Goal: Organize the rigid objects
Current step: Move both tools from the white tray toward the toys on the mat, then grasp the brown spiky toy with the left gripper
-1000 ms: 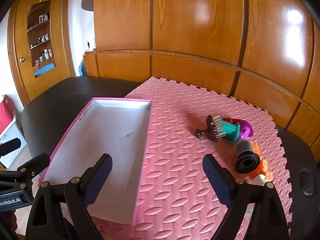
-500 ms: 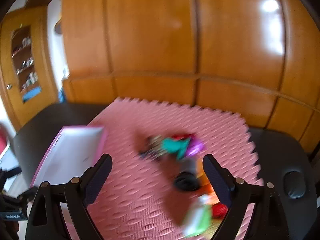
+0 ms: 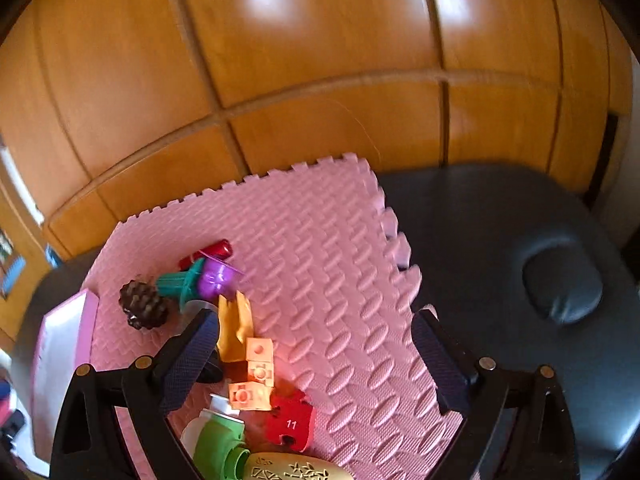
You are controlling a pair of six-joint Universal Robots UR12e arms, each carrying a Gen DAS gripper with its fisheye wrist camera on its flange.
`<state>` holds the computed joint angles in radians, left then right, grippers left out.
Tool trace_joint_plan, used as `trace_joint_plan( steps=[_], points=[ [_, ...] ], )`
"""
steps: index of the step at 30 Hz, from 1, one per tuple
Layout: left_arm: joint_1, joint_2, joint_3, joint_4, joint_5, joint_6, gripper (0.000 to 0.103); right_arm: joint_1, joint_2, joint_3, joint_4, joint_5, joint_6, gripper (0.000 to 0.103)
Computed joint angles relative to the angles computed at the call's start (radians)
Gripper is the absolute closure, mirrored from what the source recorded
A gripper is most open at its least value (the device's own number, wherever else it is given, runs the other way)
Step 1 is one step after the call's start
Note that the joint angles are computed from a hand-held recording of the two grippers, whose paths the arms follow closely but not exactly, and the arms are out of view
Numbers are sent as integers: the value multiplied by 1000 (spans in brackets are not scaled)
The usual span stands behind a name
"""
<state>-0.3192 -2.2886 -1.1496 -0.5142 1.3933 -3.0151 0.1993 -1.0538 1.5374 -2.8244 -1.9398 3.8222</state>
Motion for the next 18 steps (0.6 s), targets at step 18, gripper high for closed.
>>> trace_joint_plan(
  steps=[18],
  points=[
    [-71,-359,657,-449,52,113,0,-1,6,-5,-17,10,-24,5]
  ],
)
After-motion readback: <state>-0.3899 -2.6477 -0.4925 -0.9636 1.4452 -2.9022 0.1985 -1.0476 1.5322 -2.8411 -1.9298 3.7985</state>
